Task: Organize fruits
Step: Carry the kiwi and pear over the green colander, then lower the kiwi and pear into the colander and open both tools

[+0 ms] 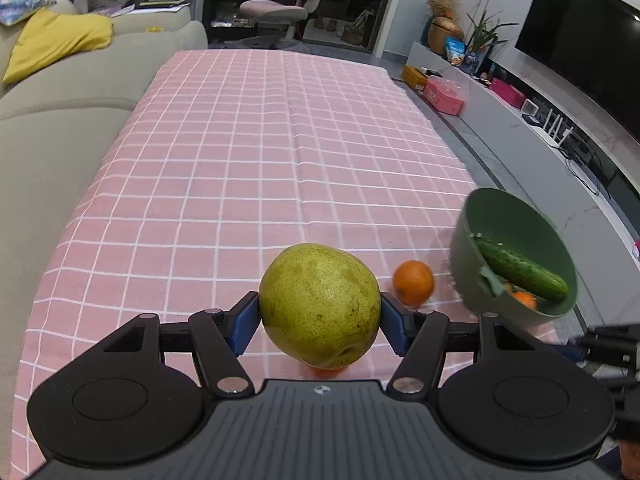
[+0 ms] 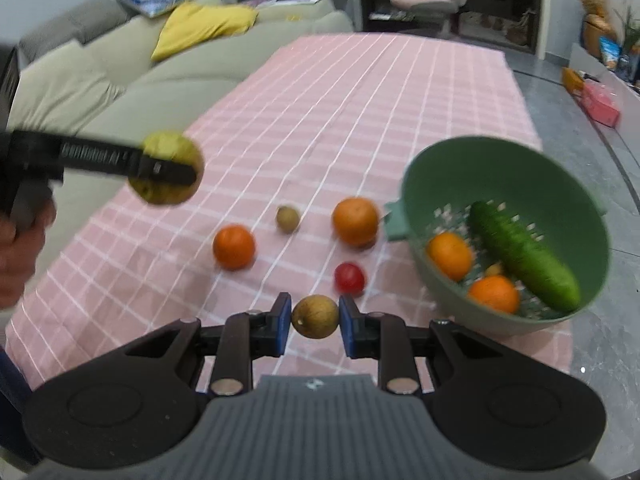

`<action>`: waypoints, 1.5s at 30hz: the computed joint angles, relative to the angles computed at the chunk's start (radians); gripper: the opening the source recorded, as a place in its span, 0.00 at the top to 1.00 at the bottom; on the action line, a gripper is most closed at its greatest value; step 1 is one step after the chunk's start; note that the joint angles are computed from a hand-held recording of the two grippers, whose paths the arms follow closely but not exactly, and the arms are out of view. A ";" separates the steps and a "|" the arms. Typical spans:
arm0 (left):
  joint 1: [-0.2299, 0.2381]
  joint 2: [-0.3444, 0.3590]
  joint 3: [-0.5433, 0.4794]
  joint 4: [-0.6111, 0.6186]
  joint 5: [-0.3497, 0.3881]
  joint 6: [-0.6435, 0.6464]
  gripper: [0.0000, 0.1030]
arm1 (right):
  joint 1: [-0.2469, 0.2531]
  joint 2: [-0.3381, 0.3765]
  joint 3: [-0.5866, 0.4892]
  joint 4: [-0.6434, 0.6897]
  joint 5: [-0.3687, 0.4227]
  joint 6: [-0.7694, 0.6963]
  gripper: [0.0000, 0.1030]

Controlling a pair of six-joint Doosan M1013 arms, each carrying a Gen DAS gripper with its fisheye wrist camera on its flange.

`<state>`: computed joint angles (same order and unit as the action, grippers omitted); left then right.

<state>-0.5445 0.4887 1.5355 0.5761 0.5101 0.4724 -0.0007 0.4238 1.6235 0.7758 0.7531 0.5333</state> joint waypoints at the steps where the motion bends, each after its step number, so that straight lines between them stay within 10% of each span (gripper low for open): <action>1: -0.004 0.003 -0.008 -0.001 0.003 0.007 0.30 | -0.007 -0.003 -0.002 0.012 -0.004 -0.001 0.79; 20: -0.071 0.201 -0.346 -0.173 0.093 0.397 0.30 | -0.115 0.095 -0.206 0.005 -0.011 0.187 0.79; 45: -0.081 0.430 -0.680 -0.251 0.412 0.730 0.30 | -0.091 0.282 -0.421 -0.164 0.148 0.407 0.79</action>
